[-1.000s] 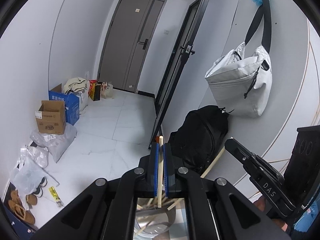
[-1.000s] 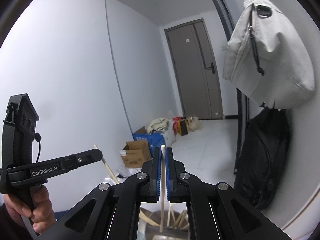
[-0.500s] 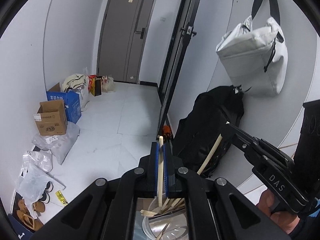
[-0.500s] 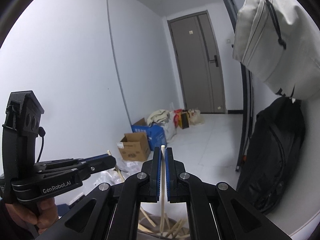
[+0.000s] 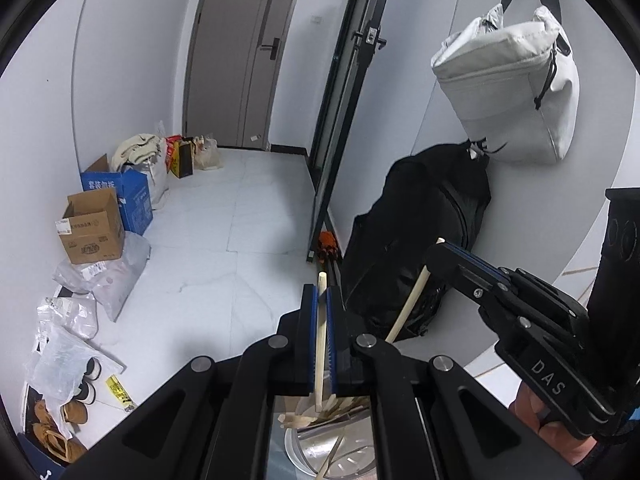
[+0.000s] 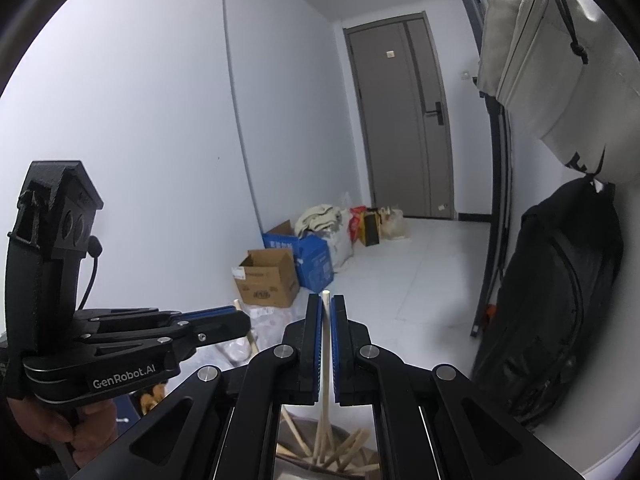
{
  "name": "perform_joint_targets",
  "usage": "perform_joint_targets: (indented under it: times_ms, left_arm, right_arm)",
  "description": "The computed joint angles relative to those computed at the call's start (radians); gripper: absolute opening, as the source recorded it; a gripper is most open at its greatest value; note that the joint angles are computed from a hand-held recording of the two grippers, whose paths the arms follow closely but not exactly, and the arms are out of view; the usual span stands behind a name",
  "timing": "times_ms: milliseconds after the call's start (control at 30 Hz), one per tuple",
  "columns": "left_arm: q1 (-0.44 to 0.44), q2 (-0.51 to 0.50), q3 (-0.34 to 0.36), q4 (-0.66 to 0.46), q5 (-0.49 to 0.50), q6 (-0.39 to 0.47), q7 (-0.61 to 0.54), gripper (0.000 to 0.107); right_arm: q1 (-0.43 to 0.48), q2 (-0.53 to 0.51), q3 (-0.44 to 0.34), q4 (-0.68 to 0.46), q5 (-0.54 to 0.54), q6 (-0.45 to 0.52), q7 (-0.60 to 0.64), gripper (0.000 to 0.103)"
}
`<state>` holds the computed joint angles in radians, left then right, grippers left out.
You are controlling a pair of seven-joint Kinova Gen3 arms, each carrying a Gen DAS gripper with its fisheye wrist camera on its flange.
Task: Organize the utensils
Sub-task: 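Lift the chopsticks with both tools and carry them over the holder, then open both tools above the holder, dropping the chopsticks inside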
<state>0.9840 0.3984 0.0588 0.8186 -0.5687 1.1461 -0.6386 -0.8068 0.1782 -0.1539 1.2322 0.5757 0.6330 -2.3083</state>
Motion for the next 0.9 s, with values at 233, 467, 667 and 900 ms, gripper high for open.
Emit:
perform_joint_targets:
  times_ms: [233, 467, 667, 900]
  left_arm:
    - [-0.018, -0.006, 0.02, 0.045, 0.039, -0.036, -0.027, 0.0]
    - [-0.076, -0.018, 0.056, 0.091, 0.135, -0.072, -0.081, 0.0]
    - [-0.113, -0.026, 0.069, 0.141, 0.209, -0.117, -0.097, 0.001]
    - [-0.146, -0.041, 0.093, 0.144, 0.282, -0.11, -0.174, 0.004]
  right_arm:
    - [0.007, -0.006, -0.011, 0.043, -0.016, -0.013, 0.028, 0.003]
    - [0.047, -0.022, -0.024, 0.093, -0.107, -0.043, 0.058, 0.004]
    - [0.058, -0.021, -0.031, 0.128, -0.154, -0.041, 0.073, 0.004]
    - [0.099, -0.046, -0.049, 0.161, -0.258, -0.053, 0.138, 0.007]
